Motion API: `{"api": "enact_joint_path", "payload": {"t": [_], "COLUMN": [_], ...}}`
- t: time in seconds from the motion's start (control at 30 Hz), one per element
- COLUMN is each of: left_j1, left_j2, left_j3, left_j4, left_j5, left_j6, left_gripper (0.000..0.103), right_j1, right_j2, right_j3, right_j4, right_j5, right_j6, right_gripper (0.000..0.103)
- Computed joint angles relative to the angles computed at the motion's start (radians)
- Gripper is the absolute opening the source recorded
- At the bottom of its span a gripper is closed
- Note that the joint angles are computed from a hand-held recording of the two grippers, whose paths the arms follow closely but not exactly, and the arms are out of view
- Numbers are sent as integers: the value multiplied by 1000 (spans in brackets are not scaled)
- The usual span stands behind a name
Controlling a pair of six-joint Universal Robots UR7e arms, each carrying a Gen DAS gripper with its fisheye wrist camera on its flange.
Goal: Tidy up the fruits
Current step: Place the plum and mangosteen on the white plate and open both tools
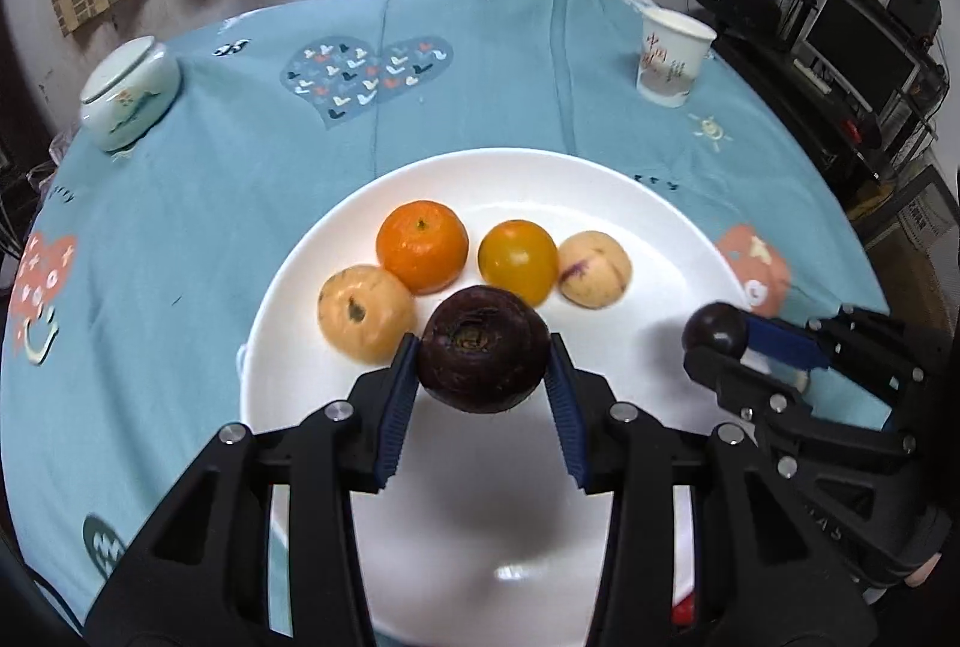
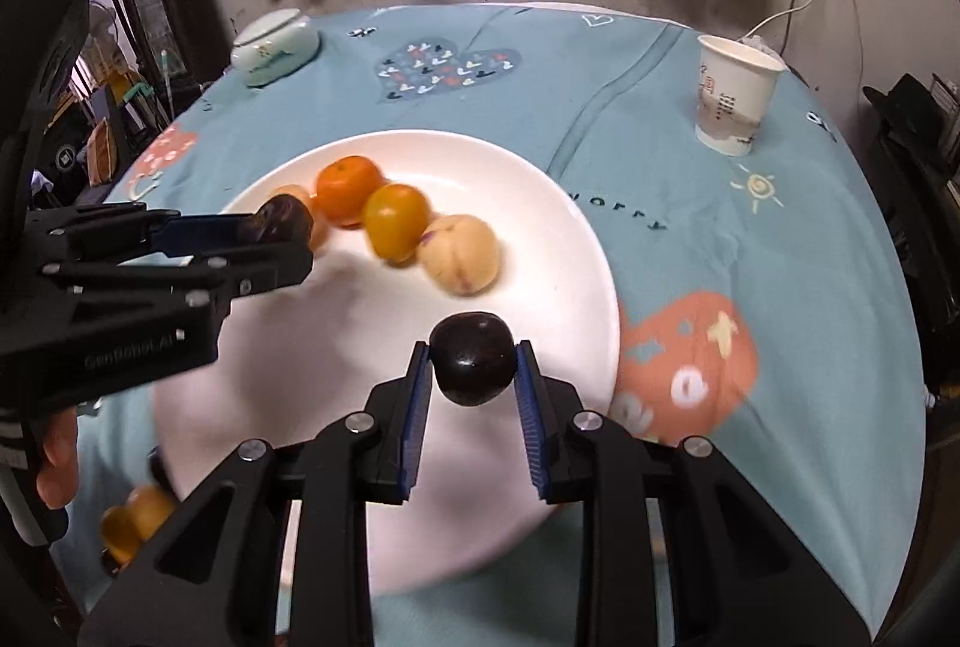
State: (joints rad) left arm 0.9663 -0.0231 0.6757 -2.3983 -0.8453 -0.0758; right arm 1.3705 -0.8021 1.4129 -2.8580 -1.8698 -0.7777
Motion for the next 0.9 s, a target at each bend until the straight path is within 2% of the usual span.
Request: {"api": "enact_joint_path", "payload": {"t": [0.13,0.2,0.23,0.27,0.3,0.33,0.43,0.47,0.5,0.6,0.73,0.8,0.87,0.9], "left_j1": [11,11,12,13,12,5,-19,-31,-40,-93,-167,-193,-215,-223], "left_j2": [58,79,80,78,77,65,-23,-77,-113,-242,-356,-393,-423,-432], "left_j3": [-114,-150,-153,-155,-156,-131,22,117,183,454,763,887,1008,1055], "left_j4": [66,72,68,68,64,33,-74,-135,-181,-389,-589,-647,-686,-696], "left_j5": [1,22,21,11,12,32,39,42,47,123,226,245,235,227], "left_j6": [16,30,34,34,30,30,42,37,35,27,-22,-78,-161,-192], "left_gripper": [43,44,50,56,68,72,72,73,78,92,100,101,101,101], "right_j1": [5,11,12,11,11,11,16,18,22,30,27,15,-6,-21], "right_j2": [43,63,75,75,77,76,35,6,-16,-98,-230,-276,-321,-339], "right_j3": [-52,-57,-54,-45,-42,-46,-7,27,56,163,376,482,602,662], "right_j4": [-5,-54,-110,-145,-166,-162,-164,-177,-191,-219,-294,-367,-462,-515], "right_j5": [-10,-35,-39,-31,-26,-28,-16,-10,-11,-20,-26,-20,-6,2], "right_j6": [-36,-66,-94,-110,-122,-122,-104,-103,-103,-83,-37,-39,-46,-48], "right_gripper": [29,43,57,57,57,57,57,57,57,58,60,66,82,86]}}
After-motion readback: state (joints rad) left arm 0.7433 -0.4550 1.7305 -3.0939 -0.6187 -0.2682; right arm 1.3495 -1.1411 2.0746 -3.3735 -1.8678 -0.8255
